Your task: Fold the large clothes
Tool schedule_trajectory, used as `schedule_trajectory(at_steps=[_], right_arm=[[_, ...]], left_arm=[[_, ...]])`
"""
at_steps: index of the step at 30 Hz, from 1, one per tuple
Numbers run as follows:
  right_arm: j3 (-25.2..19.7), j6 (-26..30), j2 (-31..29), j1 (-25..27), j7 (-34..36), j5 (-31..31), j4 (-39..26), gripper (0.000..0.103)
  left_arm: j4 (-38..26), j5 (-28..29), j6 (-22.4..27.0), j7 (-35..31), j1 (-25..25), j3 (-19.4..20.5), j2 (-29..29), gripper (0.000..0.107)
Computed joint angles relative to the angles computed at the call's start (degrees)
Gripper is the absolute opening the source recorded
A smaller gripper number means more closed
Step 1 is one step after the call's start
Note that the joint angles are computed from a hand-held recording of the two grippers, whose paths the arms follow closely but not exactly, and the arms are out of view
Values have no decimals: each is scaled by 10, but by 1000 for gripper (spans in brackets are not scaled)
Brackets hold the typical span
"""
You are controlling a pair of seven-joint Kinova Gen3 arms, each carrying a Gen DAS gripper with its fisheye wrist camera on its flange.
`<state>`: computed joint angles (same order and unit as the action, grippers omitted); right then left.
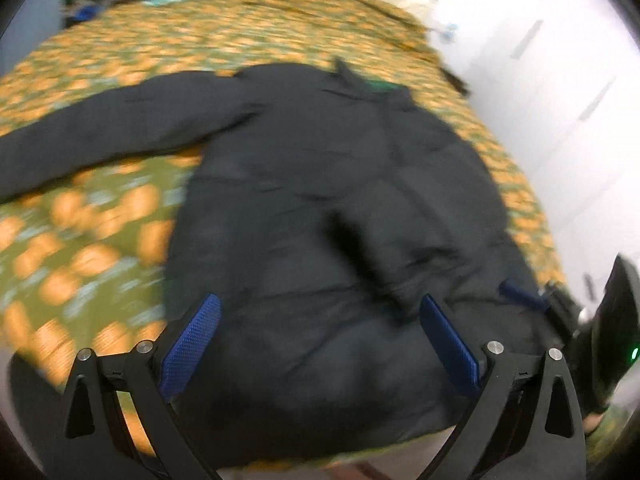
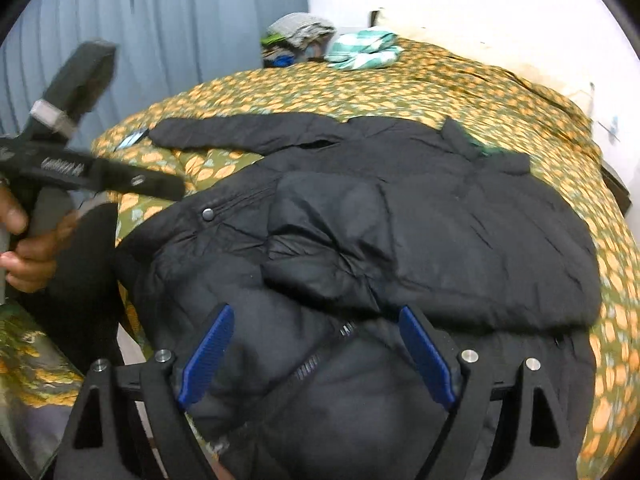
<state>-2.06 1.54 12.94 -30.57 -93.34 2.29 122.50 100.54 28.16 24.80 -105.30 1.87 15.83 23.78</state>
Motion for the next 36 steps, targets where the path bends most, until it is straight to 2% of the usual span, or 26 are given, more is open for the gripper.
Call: schedule_trajectory(at_steps=[2,3,4,5,6,8,10,12,15,17,20,25,29,31,36], right_arm=[[-3,-11,-16,6,-10,-12,19,87],[-3,-14,-22,8,-15,-18,24,87],[-1,-16,-28,8,-20,-24,30,87],[9,-20,-33,0,-24,-29,36,87],[30,-22,-40,-19,-28,-36,44,87],[60,-25,-50,-44,-30,-48,55,87],[99,-26,-57,-76,-27,-59,63,87],[131,-25,-65,-99,-22,-70,69,87],[165,-25,-74,-116,-14,-84,72,87],[157,-23,-74,-91,-13,-87,64,87],[120,-12,-68,-19,-17,-79,37,87],[144,11,-34,24,-43,-35,-32,87],[79,79,20,130,-38,-31,-133,87],[41,90,60,180,-24,-30,-186,87],[-25,137,165,245,13,-44,-319,87]], left_arm=[[-53,-10,32,-8,9,1,42,99],[-80,-20,48,2,29,-15,62,98],[-106,-35,68,21,56,-34,79,89],[-133,-58,88,45,75,-46,95,73],[-159,-82,111,60,91,-55,110,64],[-209,-128,157,91,120,-68,133,14],[-232,-148,173,103,126,-68,133,10],[-249,-166,166,95,125,-67,123,9],[-299,-198,168,101,129,-86,122,8],[-340,-214,173,109,127,-97,131,8],[-400,-240,181,136,124,-121,158,8],[-495,-264,219,179,110,-138,234,8],[-509,-293,221,194,126,-150,265,9],[-499,-295,218,203,125,-147,270,9],[-462,-280,190,204,109,-130,270,10]])
